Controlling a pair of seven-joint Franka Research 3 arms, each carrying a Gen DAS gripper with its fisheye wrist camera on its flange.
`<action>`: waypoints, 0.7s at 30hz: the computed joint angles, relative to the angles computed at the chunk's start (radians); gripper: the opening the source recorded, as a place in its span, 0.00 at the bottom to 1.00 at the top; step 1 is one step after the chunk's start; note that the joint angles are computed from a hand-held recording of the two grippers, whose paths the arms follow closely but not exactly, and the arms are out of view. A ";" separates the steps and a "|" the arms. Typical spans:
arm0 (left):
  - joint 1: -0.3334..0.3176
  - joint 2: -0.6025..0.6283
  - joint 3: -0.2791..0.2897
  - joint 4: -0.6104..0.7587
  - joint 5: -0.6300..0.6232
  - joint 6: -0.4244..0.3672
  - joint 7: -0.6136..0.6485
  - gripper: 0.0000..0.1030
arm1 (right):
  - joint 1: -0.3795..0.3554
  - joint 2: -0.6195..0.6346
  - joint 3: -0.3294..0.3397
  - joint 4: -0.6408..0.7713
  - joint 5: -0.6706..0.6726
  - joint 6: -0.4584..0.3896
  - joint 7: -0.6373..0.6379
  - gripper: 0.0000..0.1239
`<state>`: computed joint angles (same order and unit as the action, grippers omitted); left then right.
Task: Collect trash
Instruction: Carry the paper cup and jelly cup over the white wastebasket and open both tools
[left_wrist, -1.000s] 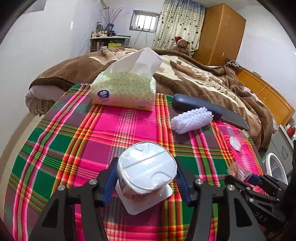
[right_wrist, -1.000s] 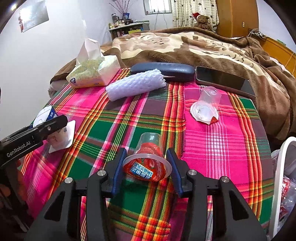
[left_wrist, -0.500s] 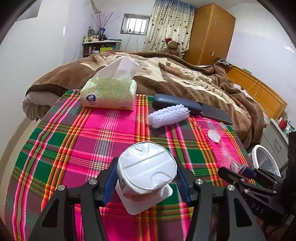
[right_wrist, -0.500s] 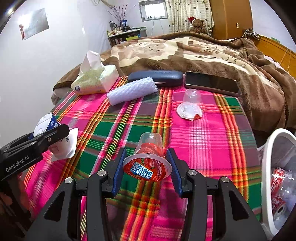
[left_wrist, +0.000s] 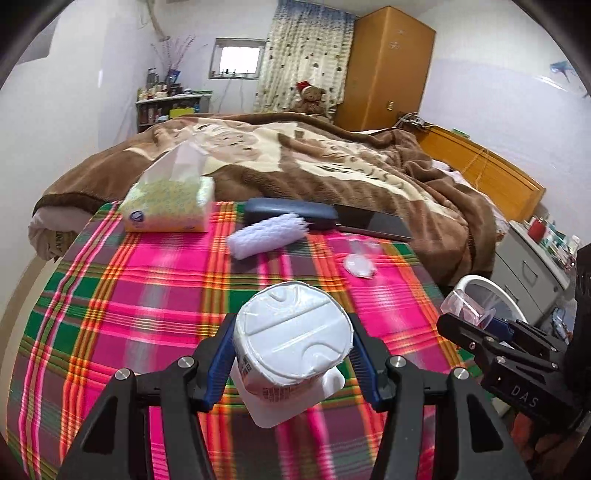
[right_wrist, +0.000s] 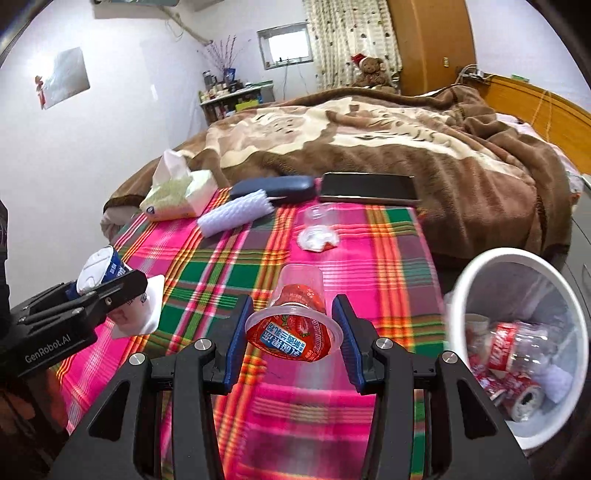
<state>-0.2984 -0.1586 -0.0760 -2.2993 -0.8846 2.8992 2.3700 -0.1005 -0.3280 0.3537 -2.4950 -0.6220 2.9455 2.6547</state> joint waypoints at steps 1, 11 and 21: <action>-0.005 -0.006 -0.006 -0.004 0.000 0.003 -0.001 0.56 | -0.005 -0.015 -0.001 -0.011 -0.003 0.003 0.008 0.37; -0.103 -0.059 -0.016 -0.033 -0.008 0.007 0.007 0.56 | -0.066 -0.187 0.018 -0.135 0.101 0.007 -0.040 0.37; -0.188 -0.062 -0.035 -0.028 0.017 0.007 -0.013 0.56 | -0.126 -0.319 0.036 -0.240 0.233 -0.003 -0.124 0.37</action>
<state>-0.4862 -0.2210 -0.1115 -2.3274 -0.8673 2.9058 2.3570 -0.2269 -0.6471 0.3899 -2.7345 -0.3890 2.9428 2.5305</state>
